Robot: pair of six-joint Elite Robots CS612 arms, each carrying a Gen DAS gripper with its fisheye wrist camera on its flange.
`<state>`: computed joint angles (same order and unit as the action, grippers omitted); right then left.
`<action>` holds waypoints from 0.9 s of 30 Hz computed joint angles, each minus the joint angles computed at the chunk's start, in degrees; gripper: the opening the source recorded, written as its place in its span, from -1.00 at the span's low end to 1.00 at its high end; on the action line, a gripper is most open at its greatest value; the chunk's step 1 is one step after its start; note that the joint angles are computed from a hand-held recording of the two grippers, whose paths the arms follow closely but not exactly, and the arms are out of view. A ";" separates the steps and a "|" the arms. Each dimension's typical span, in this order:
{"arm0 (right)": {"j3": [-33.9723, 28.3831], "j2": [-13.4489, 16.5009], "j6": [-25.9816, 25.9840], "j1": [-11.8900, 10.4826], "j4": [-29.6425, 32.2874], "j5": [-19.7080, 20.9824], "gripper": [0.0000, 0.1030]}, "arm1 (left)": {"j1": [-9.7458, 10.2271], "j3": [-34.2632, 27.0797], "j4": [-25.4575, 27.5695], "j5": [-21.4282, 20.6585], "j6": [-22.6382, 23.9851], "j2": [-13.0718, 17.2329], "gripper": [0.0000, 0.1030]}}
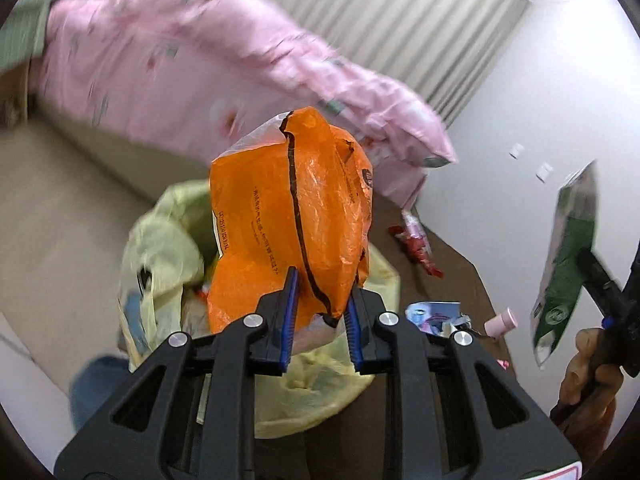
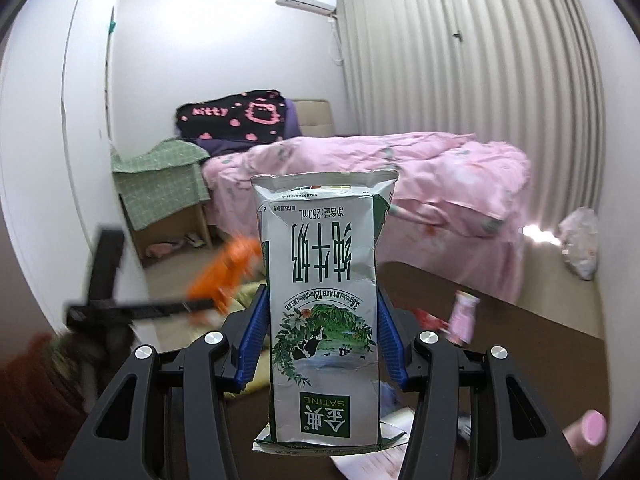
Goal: Collect trash
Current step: 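Carry the orange bag and milk carton over the yellow trash bag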
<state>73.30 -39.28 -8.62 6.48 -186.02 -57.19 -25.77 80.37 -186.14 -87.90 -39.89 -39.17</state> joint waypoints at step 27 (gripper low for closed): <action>-33.61 18.24 -9.39 6.85 44.26 -0.32 -0.08 | -0.05 -0.74 6.90 5.23 -2.58 1.51 -0.61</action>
<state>39.69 -21.04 -18.01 13.32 -141.76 -57.51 -25.82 79.63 -179.24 -82.67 -42.47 -37.67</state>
